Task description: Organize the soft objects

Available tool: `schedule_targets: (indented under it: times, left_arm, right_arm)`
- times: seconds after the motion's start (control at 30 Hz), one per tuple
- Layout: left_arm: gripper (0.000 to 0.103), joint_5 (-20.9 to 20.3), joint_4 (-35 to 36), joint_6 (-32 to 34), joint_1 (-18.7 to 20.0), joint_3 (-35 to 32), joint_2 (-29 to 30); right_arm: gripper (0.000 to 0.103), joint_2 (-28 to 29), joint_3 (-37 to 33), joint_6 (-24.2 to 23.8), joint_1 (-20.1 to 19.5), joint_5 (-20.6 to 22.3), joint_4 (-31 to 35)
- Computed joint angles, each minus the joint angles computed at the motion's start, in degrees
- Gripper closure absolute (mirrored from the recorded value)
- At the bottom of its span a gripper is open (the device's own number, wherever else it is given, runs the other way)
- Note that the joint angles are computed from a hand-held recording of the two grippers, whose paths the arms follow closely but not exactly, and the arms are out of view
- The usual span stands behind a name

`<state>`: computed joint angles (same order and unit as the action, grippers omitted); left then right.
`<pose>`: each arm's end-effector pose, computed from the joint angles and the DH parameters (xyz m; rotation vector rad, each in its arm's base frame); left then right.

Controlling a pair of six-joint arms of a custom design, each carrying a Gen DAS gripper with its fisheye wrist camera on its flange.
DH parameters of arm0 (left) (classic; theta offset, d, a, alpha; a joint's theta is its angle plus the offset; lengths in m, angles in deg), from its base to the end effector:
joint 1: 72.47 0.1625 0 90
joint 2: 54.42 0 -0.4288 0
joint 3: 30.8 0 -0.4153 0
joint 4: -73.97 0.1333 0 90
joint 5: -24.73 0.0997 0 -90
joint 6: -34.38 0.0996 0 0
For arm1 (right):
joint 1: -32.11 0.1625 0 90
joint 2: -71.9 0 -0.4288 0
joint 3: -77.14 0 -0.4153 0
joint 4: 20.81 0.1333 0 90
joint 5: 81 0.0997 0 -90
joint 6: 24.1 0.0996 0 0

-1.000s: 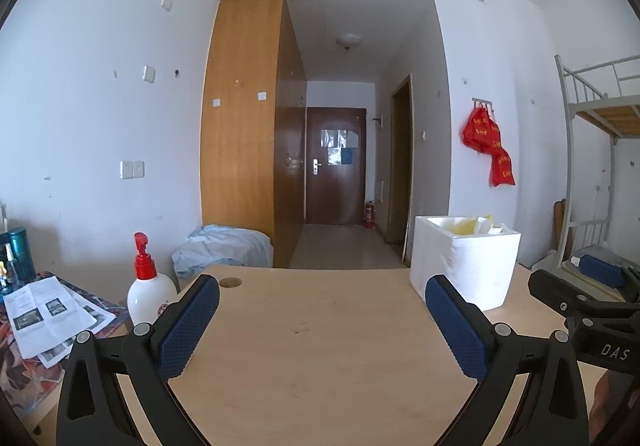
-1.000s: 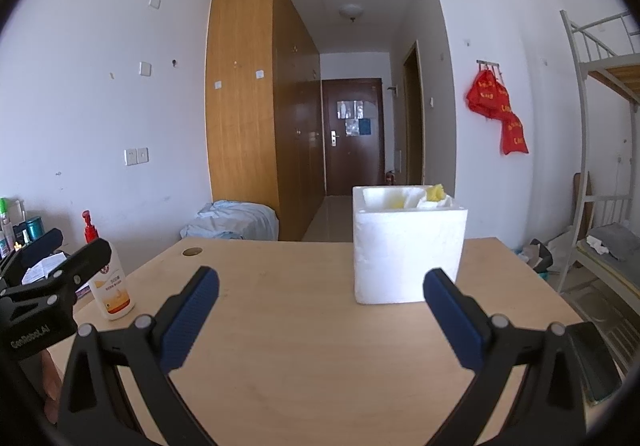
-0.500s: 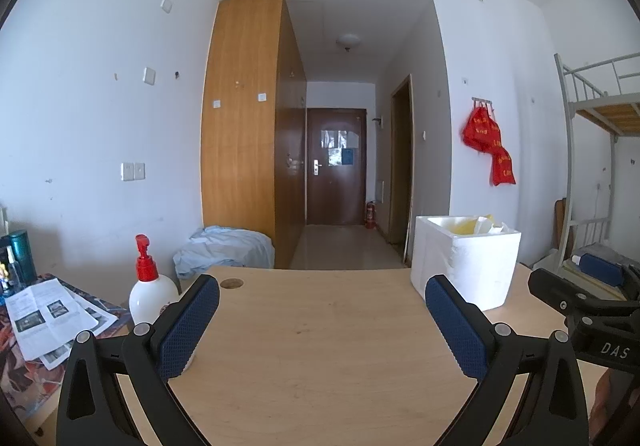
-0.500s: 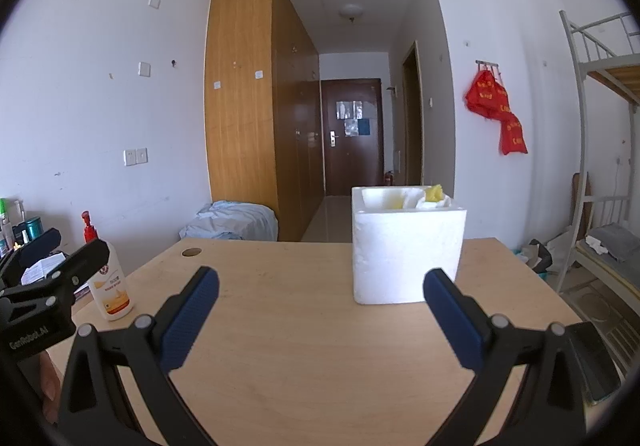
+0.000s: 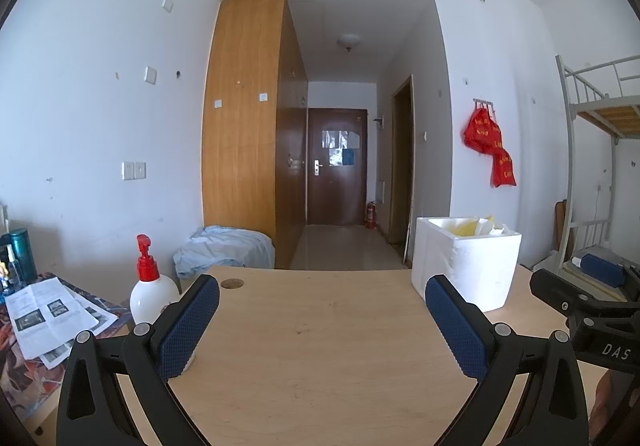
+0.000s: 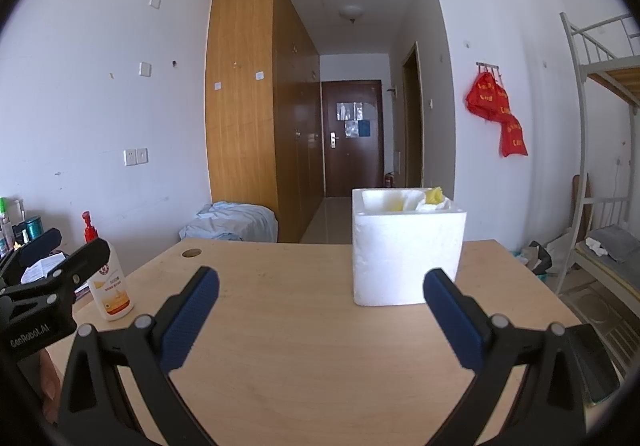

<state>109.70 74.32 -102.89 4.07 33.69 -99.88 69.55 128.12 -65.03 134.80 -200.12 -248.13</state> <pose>-0.0373 -0.7662 0.2057 1.0214 2.0654 -1.5528 0.2568 -0.7542 -0.0339 0.4045 -1.8148 1.5940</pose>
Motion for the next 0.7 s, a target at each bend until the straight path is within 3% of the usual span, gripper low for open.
schedule_targets:
  times: [0.7]
  left_arm:
    - [0.000,-0.6,0.6,0.1,-0.2,-0.6,0.3]
  right_arm:
    - [0.000,-0.3,0.1,-0.1,0.0,-0.1,0.5]
